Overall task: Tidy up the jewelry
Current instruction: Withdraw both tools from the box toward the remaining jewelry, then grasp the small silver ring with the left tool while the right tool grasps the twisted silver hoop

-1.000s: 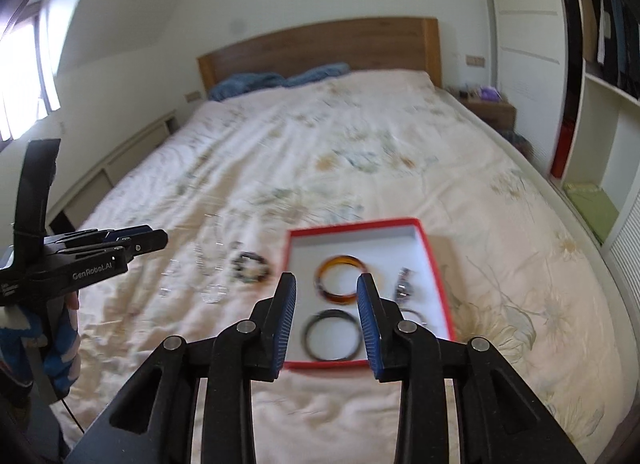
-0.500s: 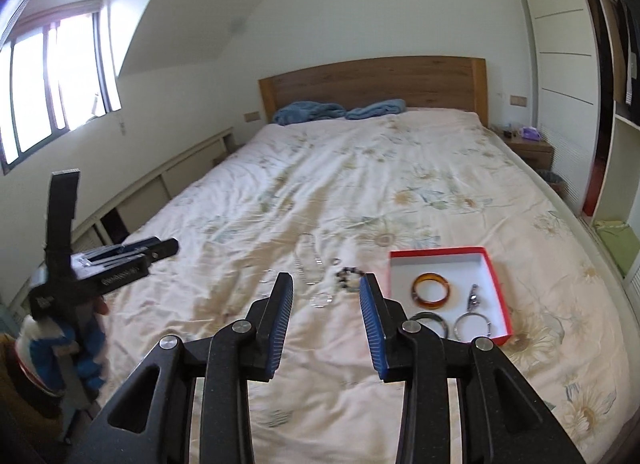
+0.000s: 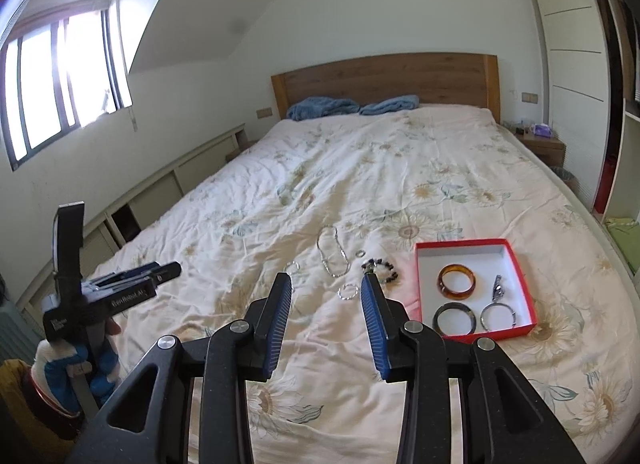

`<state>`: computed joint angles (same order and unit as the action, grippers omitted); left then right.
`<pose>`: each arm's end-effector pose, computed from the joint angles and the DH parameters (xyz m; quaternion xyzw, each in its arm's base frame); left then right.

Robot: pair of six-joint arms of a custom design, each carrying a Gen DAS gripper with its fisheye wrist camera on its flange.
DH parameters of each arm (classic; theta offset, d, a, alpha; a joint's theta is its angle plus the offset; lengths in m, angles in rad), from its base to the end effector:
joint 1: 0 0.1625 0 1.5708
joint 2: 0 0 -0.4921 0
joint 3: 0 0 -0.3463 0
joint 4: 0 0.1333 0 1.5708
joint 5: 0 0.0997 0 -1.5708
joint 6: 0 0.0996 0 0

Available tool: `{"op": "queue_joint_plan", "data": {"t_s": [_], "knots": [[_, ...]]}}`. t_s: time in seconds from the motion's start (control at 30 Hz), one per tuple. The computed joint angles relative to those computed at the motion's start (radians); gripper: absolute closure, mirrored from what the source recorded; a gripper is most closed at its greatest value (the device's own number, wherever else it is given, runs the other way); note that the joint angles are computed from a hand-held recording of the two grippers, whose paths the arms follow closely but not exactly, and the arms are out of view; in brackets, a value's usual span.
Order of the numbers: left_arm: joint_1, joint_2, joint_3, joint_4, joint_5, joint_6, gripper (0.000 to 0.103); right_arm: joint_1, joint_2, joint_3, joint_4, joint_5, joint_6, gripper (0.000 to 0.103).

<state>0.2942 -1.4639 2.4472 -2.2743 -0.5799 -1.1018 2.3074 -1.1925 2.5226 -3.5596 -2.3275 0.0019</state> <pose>-0.2484 -0.3016 0.2836 0.1421 0.8620 -0.3912 0.2892 0.3084 -0.2434 0.2872 0.2043 -0.8636 0.4064 0.2175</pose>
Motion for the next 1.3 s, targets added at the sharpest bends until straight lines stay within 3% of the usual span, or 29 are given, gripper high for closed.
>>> {"op": "queue_joint_plan", "data": {"t_s": [0.2,0.3,0.47,0.6,0.87,1.3], "knots": [[0.097,0.065,0.029,-0.111,0.032,0.072,0.058,-0.107,0.065,0.018,-0.080,0.068,-0.041,0.066],[0.153,0.115,0.056,-0.267,0.028,0.164,0.058,-0.182,0.105,0.020,-0.110,0.118,-0.060,0.066],[0.255,0.243,0.087,-0.575,-0.038,0.336,0.058,-0.297,0.170,0.005,-0.109,0.189,-0.090,0.066],[0.324,0.346,0.074,-0.737,-0.092,0.453,0.058,-0.369,0.229,-0.023,-0.110,0.236,-0.119,0.066],[0.434,0.486,0.000,-0.903,-0.153,0.624,0.058,-0.474,0.327,-0.126,-0.045,0.315,-0.163,0.068],[0.551,0.609,-0.109,-0.992,-0.215,0.776,0.058,-0.575,0.417,-0.276,0.042,0.372,-0.199,0.074]]}}
